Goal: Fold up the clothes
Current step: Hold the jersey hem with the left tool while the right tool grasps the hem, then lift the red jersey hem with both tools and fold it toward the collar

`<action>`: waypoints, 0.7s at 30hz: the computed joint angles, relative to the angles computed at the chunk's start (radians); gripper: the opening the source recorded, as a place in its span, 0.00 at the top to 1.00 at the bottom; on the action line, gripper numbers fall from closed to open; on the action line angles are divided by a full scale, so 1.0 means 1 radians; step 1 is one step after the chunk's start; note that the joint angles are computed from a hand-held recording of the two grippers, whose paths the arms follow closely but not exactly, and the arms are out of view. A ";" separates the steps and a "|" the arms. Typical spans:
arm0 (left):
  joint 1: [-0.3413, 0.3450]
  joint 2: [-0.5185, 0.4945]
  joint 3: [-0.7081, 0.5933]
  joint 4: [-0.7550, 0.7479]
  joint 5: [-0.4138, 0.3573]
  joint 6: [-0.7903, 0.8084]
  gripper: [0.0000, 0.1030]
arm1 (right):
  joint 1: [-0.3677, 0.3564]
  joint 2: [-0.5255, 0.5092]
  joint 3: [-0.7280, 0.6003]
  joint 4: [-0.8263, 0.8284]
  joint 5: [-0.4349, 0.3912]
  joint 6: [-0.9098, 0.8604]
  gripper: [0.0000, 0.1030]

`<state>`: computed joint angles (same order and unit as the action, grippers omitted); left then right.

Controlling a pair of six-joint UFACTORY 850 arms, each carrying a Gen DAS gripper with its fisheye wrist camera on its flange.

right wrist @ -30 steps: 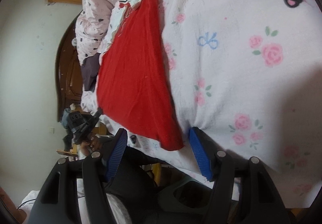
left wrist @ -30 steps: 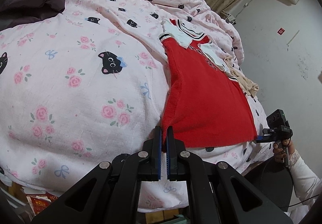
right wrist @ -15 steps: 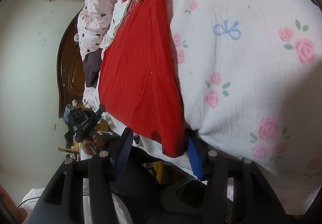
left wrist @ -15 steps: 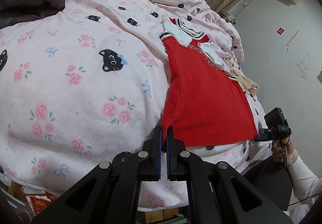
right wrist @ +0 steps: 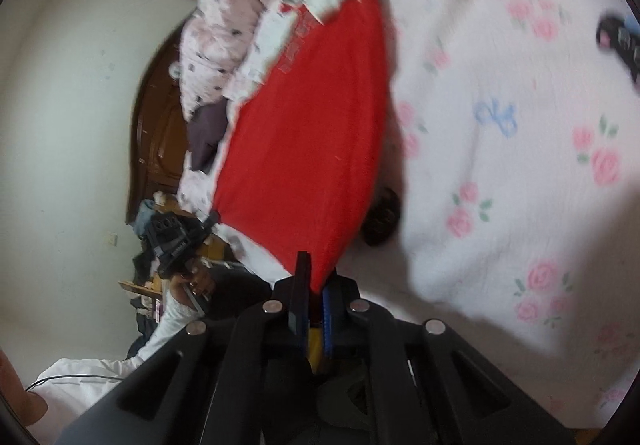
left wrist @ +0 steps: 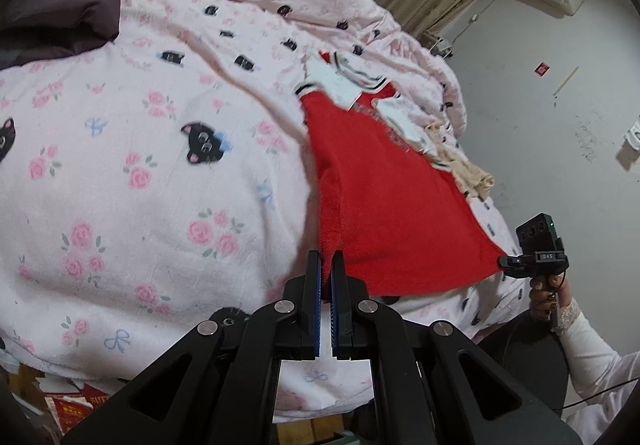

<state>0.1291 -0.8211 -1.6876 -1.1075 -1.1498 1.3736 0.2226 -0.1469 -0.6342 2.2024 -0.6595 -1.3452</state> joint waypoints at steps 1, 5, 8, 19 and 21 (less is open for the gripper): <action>0.002 0.000 -0.006 -0.009 -0.013 -0.004 0.98 | -0.003 0.010 0.004 0.019 -0.007 -0.020 0.95; -0.006 -0.002 -0.044 -0.028 -0.032 -0.025 0.98 | -0.026 0.039 0.009 0.051 -0.036 -0.051 0.95; -0.022 -0.009 -0.092 -0.033 -0.025 -0.052 0.98 | -0.053 0.040 -0.011 0.052 -0.057 -0.049 0.95; -0.114 -0.217 -0.526 0.037 0.032 -0.348 0.98 | -0.159 -0.025 -0.193 -0.075 -0.046 0.024 0.95; -0.130 -0.292 -0.660 0.063 0.024 -0.423 0.98 | -0.183 -0.055 -0.239 -0.110 -0.044 0.048 0.95</action>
<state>-0.0005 -1.1128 -2.3477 -1.0443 -1.1255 0.9509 0.0400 -0.2016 -0.8731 2.0927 -0.7037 -1.2967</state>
